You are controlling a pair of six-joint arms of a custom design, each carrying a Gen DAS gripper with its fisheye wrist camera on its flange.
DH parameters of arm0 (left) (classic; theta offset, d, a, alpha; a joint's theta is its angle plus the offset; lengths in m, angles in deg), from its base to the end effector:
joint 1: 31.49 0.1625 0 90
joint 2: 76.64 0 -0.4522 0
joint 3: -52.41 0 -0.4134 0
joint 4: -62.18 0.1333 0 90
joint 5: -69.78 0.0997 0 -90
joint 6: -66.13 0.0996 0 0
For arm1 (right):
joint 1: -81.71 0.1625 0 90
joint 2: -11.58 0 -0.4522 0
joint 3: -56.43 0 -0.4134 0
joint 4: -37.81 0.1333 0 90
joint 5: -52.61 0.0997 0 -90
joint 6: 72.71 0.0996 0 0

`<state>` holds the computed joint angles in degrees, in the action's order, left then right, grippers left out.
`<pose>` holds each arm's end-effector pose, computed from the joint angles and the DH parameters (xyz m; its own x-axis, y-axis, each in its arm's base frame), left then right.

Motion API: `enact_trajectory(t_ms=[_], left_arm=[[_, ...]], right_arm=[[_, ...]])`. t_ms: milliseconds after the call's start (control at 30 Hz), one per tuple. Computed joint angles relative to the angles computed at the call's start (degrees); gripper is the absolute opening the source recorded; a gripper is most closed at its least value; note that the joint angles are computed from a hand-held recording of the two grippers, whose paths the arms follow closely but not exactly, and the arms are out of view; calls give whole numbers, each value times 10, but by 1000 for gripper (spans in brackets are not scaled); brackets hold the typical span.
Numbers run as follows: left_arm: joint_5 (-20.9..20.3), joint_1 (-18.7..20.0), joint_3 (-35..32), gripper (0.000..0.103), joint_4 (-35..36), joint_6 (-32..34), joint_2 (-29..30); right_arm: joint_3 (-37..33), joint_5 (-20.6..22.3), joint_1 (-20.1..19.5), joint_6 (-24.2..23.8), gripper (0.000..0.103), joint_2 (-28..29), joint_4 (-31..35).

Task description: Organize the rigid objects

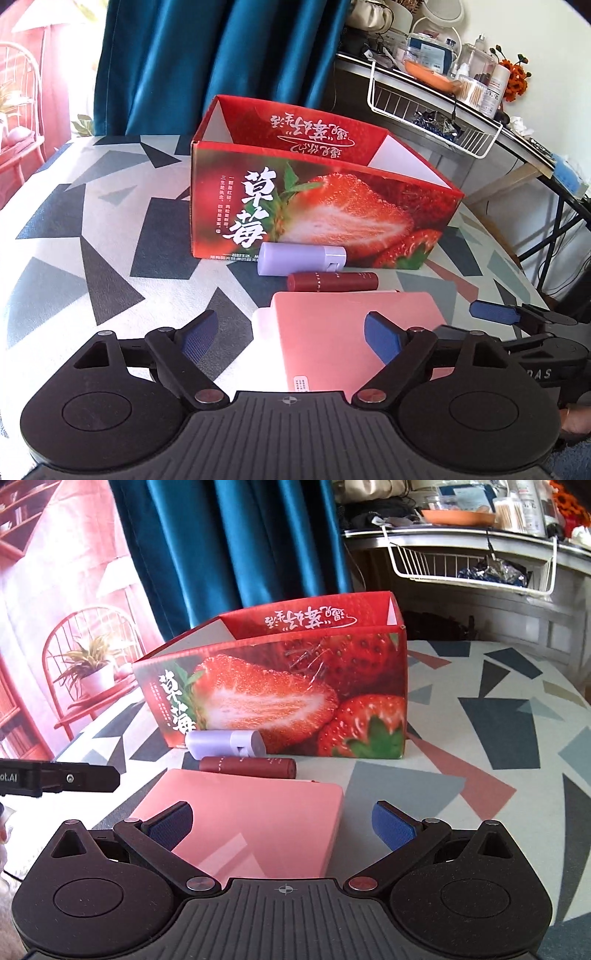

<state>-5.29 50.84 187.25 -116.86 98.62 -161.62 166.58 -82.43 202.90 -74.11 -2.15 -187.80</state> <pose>0.0983 -0.4614 0.2853 -0.7705 0.3854 -0.5078 0.6133 0.6654 -0.4256 0.3203 -0.4079 -0.1325 -0.8260 0.0004 0.5637 -0.4217 0.6632 -0.6183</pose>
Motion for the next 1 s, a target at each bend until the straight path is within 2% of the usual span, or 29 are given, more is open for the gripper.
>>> enact_trajectory(t_ms=[333,433,767,1000], left_arm=[[4,6,-6,82,2,-6,7],[4,8,-7,80,8,-7,11],[24,7,-7,73,-17,9,34],[8,19,-26,73,7,-4,51]], right_arm=[[-6,18,-3,-31,102,-2,89],[-17,14,1,-59,103,4,112],[-20,19,-3,-84,103,8,120],[-25,18,-2,-106,102,14,116]])
